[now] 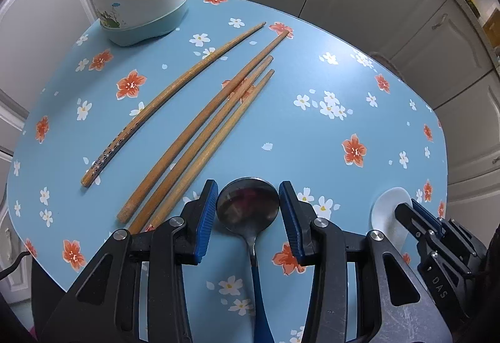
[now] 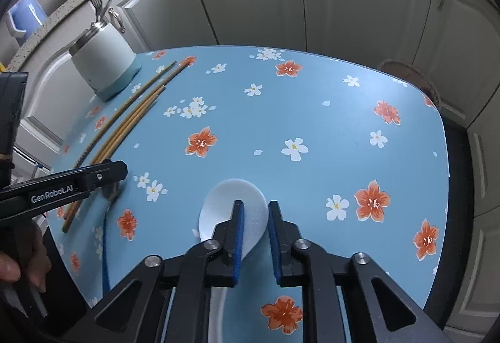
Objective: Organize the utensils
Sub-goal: 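Grasp the blue-handled metal spoon with the left gripper while the right gripper holds the ceramic spoon, then carry both spoons up toward the white thermos jar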
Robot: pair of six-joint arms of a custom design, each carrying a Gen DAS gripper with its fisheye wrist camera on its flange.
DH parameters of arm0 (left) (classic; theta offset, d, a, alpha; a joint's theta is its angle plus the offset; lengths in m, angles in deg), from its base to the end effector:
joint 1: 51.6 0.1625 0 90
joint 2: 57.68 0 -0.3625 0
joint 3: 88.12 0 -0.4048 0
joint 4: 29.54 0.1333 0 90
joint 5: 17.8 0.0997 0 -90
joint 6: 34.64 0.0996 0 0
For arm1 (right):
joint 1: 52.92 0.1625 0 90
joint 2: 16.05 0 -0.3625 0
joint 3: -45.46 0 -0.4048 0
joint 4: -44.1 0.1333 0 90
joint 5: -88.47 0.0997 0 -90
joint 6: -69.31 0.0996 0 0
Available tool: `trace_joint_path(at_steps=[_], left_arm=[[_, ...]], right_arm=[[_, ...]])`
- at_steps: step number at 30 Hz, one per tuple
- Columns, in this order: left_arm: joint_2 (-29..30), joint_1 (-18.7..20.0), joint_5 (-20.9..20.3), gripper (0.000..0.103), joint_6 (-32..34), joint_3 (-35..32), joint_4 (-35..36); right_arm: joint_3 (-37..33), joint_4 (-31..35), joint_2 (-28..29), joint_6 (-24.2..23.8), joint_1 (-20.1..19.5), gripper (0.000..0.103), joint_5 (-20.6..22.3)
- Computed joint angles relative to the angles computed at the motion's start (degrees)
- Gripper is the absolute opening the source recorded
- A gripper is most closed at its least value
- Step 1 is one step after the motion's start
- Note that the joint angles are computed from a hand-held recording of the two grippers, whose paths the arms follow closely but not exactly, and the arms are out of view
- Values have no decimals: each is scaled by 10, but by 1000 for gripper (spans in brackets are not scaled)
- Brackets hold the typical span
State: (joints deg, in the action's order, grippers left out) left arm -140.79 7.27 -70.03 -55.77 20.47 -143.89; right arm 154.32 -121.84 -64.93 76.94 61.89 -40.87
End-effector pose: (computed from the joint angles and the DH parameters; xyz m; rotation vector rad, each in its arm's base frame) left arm -0.0958 -0.5345 0.2676 0.2279 2.5078 -0.3571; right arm 0.2978 -0.4770 0.0384 0.2491 -2.4865 0.5852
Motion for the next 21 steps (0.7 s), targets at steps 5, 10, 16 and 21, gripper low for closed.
trace_joint_path(at_steps=[5, 10, 16, 21], left_arm=[[-19, 10, -18, 39, 13, -3, 7], [-25, 14, -41, 39, 32, -10, 6], [-43, 15, -65, 39, 47, -22, 24], [-61, 10, -77, 39, 62, -25, 31]], right_arm=[[21, -23, -21, 3, -3, 6, 29], [36, -38, -36, 18, -3, 2, 51], [32, -43, -37, 24, 7, 2, 51], [29, -50, -43, 25, 19, 2, 55]])
